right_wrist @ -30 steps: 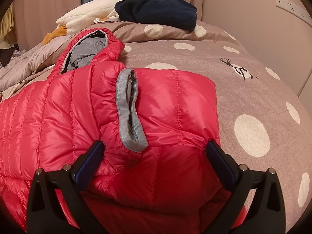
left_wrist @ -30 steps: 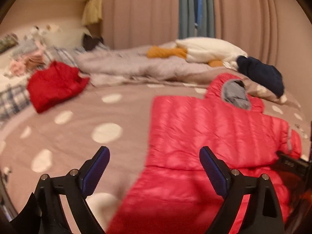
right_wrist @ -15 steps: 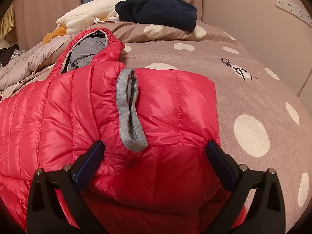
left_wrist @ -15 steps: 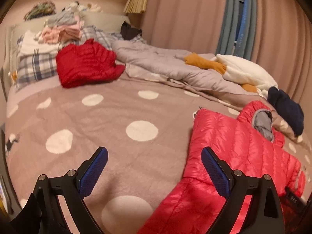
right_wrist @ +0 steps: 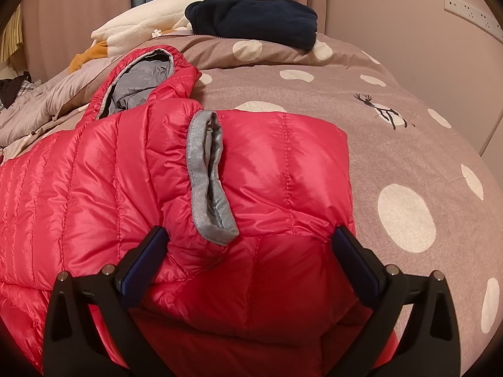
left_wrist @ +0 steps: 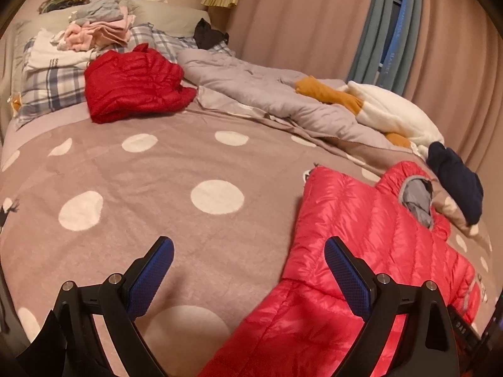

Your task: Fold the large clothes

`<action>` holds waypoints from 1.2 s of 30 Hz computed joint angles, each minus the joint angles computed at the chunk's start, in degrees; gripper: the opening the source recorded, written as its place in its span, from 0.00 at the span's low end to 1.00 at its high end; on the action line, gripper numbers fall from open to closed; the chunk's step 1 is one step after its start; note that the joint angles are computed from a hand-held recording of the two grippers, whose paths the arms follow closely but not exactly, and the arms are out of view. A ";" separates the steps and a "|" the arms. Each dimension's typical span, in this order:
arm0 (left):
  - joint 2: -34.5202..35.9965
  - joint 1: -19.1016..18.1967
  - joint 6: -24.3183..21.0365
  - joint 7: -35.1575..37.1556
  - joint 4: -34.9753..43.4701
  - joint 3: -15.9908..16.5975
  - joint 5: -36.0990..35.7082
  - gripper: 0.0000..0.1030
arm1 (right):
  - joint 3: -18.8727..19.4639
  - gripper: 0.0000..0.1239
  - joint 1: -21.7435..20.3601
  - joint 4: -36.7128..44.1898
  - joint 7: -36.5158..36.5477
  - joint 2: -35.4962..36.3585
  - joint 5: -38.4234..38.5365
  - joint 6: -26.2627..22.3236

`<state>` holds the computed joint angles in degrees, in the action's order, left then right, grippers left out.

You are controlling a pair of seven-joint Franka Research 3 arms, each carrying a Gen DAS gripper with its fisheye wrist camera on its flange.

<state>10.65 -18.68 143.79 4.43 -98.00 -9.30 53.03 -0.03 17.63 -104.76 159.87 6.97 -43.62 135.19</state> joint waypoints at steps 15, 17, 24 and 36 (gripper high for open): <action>0.45 -0.45 -4.97 -0.58 1.48 0.35 -0.69 0.93 | -0.28 0.83 -0.06 0.06 -0.02 0.23 0.49 0.83; -0.02 -0.36 -4.97 -1.78 1.12 0.43 0.28 0.93 | -0.14 0.83 0.08 0.51 -0.50 -0.12 0.52 -0.19; -0.98 0.36 -7.30 -5.77 0.91 0.55 3.33 0.93 | 1.47 0.83 0.63 0.17 3.71 -5.14 -7.12 -1.78; -2.58 2.83 -13.14 -11.09 -0.14 0.38 2.87 0.93 | 0.77 0.83 0.71 21.85 -7.52 7.10 2.95 -0.82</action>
<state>8.07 -15.86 130.65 -6.66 -98.13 -8.92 55.90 0.74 18.34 -82.90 152.35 14.06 -40.67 134.37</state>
